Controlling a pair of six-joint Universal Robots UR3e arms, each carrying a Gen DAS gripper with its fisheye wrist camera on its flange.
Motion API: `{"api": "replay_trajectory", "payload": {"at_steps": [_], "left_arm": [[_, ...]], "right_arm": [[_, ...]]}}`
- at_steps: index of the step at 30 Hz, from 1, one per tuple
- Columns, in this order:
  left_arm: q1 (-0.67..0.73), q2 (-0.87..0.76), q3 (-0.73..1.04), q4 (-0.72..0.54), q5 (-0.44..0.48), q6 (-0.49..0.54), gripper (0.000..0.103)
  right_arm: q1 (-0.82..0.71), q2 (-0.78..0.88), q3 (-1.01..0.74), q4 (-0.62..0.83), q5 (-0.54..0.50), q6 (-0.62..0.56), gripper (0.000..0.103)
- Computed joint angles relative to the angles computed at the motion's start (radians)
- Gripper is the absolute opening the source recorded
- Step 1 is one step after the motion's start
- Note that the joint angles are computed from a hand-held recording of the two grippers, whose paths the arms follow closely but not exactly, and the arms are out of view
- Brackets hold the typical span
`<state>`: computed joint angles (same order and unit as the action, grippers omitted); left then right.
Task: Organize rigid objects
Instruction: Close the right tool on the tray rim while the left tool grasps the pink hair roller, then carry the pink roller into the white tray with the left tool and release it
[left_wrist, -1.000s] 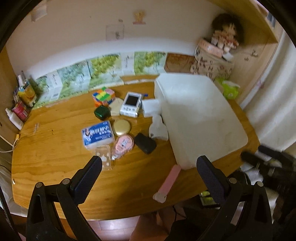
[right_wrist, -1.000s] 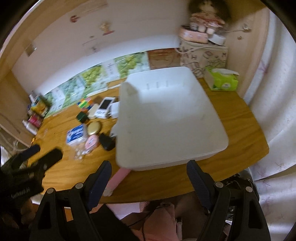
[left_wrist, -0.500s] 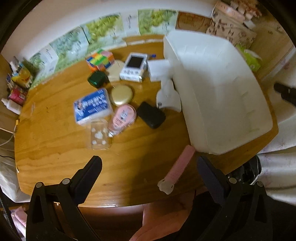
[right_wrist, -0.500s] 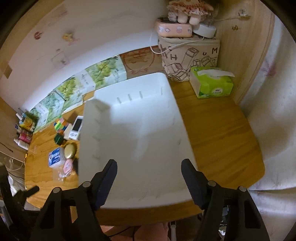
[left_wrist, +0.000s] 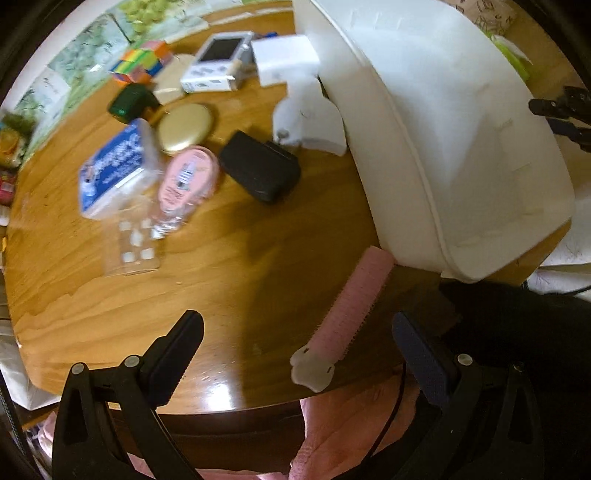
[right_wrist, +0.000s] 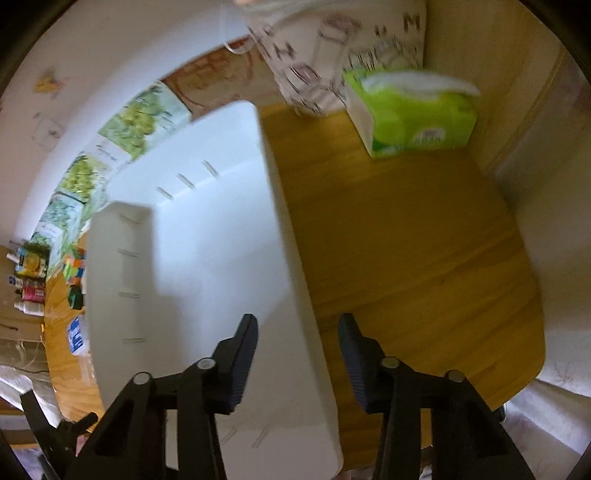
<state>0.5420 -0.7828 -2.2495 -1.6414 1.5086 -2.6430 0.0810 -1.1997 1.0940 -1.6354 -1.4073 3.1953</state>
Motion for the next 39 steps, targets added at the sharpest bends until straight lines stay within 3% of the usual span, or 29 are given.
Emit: {"api": "replay_trajectory", "payload": {"at_steps": [8,13,18,20,22,27,33,39], "left_arm": [[-0.021,-0.146,-0.016,0.059,-0.004,-0.023,0.094],[-0.083,-0.227,-0.005,0.095,0.004,-0.045,0.085],[-0.229,-0.315,0.013,0.159,0.077,-0.153,0.072],[-0.231,-0.321,0.017,0.166,0.095,-0.138,0.07],[-0.228,-0.31,0.021,0.159,0.091,-0.13,0.063],[-0.217,-0.321,0.081,0.122,0.085,-0.131,0.027],[-0.268,-0.383,0.139,0.118,0.095,-0.206,0.026],[-0.188,-0.378,0.166,0.096,0.113,-0.169,0.026]], "right_arm": [[-0.015,0.112,-0.097,0.074,0.026,-0.018,0.026],[-0.006,0.157,-0.156,0.096,0.026,-0.022,0.025],[-0.001,0.186,-0.197,0.109,0.03,-0.03,0.024],[-0.002,0.201,-0.218,0.118,0.032,-0.031,0.024],[-0.001,0.205,-0.223,0.118,0.031,-0.03,0.024],[0.009,0.221,-0.242,0.127,0.029,-0.033,0.016],[0.024,0.254,-0.287,0.146,0.007,-0.037,0.008],[0.045,0.292,-0.342,0.168,-0.016,-0.055,0.007]]}}
